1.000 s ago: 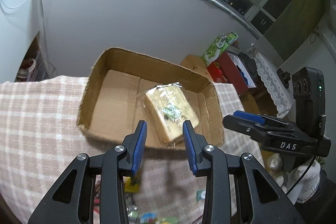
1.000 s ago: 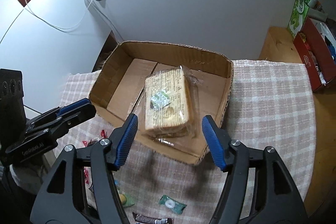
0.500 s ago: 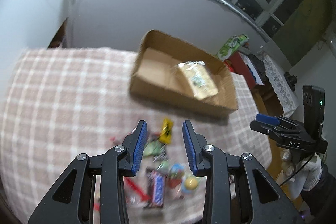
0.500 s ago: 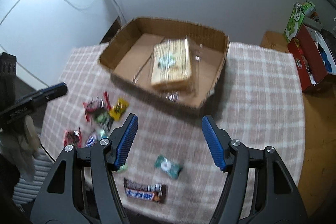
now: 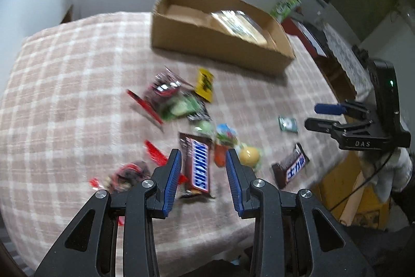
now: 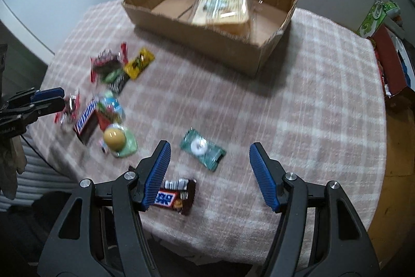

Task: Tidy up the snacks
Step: 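Move both grippers back over the scattered candies, then grasp the Snickers bar with the left gripper while the right grasps the green mint packet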

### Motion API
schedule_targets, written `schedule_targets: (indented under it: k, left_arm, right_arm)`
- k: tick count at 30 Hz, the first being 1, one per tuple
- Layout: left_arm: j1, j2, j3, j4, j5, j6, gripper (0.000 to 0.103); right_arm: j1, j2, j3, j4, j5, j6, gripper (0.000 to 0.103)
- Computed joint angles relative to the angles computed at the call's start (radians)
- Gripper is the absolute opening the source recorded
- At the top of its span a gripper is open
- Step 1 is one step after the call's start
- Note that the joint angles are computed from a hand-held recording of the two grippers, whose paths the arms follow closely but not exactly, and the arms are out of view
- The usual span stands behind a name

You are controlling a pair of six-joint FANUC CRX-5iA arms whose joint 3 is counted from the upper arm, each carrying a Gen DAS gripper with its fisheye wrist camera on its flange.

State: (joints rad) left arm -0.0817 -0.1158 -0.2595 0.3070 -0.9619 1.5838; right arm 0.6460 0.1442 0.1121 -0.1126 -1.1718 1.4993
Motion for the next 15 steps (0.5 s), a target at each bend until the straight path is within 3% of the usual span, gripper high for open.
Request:
schedule_targets:
  k: [4,13,15]
  left_arm:
    - [-0.011,0.017,-0.002,0.000,-0.009,0.001,0.032]
    - [-0.027,0.038,0.010,-0.041,-0.031,0.018,0.032]
    - [-0.023,0.042,0.012,-0.043,-0.032,0.023,0.032]
  right_arm:
    - [0.006,0.024,0.012,-0.007,-0.029,0.048,0.058]
    - [0.051,0.078,0.017,0.052,-0.038,0.109,0.057]
    - [0.058,0.091,0.021,0.069,-0.041,0.120,0.052]
